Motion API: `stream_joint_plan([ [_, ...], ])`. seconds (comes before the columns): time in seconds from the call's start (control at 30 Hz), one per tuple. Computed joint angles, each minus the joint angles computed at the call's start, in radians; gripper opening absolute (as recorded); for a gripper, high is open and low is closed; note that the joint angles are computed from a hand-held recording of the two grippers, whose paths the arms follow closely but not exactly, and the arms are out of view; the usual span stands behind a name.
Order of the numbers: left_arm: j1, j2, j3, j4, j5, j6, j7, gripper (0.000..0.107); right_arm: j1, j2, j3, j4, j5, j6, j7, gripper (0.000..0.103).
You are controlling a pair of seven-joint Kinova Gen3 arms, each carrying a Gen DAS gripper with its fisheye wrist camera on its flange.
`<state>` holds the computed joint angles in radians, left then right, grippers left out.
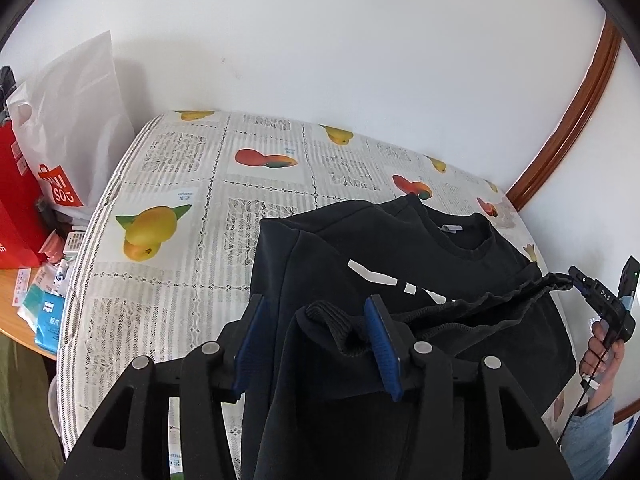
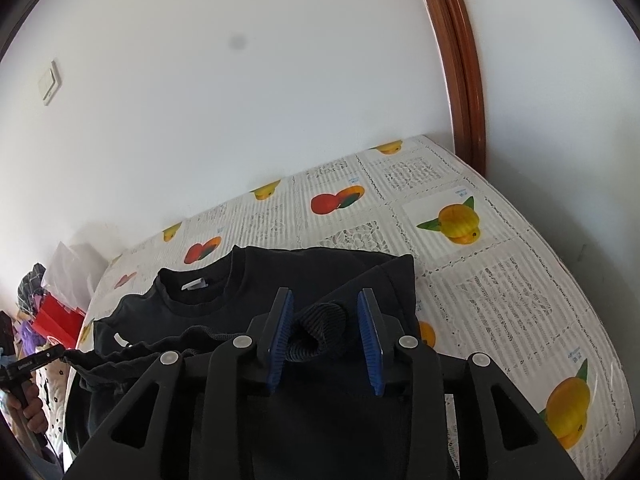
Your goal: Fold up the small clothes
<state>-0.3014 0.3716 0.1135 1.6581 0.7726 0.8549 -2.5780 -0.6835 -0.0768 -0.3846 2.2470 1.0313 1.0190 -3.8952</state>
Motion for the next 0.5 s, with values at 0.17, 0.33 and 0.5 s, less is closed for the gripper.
stream_joint_plan([
  [0.17,-0.022,0.005,0.006,-0.007,0.033,0.028,-0.019,0.048,0.004,-0.024,-0.007,0.003,-0.014,0.025,0.007,0.036],
  [0.33,-0.027,-0.013,-0.003,0.003,0.05,0.03,-0.042,0.048,0.007,-0.041,-0.024,0.003,-0.038,0.036,0.031,0.039],
  [0.5,-0.029,-0.025,-0.019,0.022,0.048,0.033,-0.049,0.048,0.007,-0.023,-0.024,0.017,-0.058,-0.009,0.033,0.039],
])
